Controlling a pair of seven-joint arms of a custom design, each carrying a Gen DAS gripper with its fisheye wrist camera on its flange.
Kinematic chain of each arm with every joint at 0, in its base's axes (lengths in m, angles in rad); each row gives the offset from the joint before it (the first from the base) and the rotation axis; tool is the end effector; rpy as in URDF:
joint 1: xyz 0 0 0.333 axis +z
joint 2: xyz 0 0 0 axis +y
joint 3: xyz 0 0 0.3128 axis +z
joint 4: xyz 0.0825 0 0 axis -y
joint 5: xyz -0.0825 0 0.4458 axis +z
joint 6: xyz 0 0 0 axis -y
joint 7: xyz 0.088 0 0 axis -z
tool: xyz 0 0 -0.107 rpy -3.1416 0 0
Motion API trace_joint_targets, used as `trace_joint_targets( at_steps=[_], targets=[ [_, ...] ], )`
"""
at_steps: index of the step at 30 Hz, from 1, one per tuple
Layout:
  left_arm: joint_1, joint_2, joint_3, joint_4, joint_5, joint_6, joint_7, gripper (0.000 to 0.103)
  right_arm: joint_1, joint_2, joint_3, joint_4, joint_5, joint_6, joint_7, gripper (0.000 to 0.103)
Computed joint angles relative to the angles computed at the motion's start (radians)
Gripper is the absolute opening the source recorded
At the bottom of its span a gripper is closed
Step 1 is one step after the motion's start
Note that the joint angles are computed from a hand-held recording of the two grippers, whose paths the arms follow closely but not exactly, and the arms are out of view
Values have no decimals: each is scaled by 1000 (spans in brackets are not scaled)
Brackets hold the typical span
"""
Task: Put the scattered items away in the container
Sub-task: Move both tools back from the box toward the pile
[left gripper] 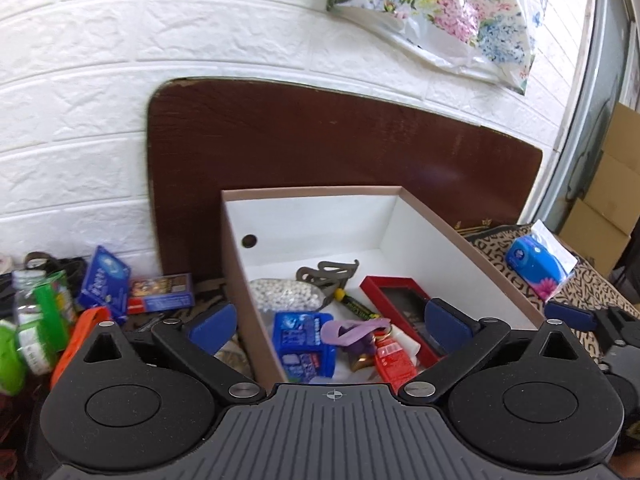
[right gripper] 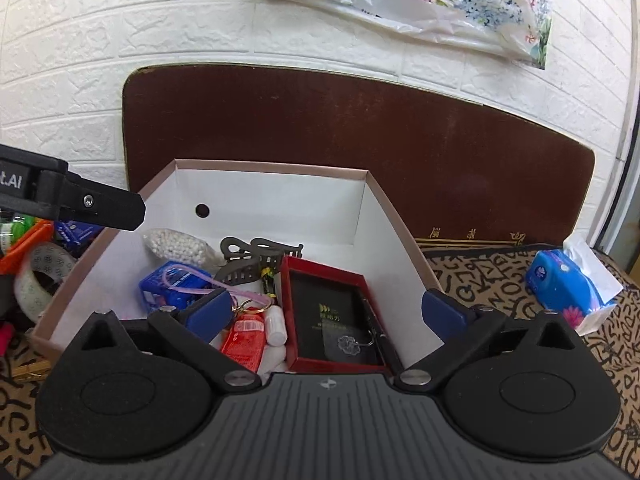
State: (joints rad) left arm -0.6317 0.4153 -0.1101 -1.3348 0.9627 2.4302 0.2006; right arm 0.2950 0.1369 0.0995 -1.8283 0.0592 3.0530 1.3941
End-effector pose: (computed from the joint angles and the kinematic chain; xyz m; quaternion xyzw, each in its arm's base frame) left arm 0.5963 -0.5191 0.5625 -0.6536 0.5785 -0.3918 0.2908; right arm 0.6523 0.2625 0.5650 -0.7371 0.4341 -0.3059 0.4179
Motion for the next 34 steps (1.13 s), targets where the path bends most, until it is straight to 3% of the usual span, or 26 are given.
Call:
trace_joint_targets(
  at_steps=[4,12,22,34],
  targets=[
    [-22,-62,-7,-73,46,-46,-59,103,-28,-86,45,-81,153,-7,-135,102],
    [-53,-151,-93,-191,129,-253,-149,103,61,-273,-16,-252,262,-62,-266,102],
    [-51,-207,-174,-289,96,-306,-185,103,83,-412,-23,-407,138,-107,-171,102],
    [-47,-240,-201,-325,116,-262,-195,103,100,-489,-31,-477,53,-114,-109,102]
  ],
)
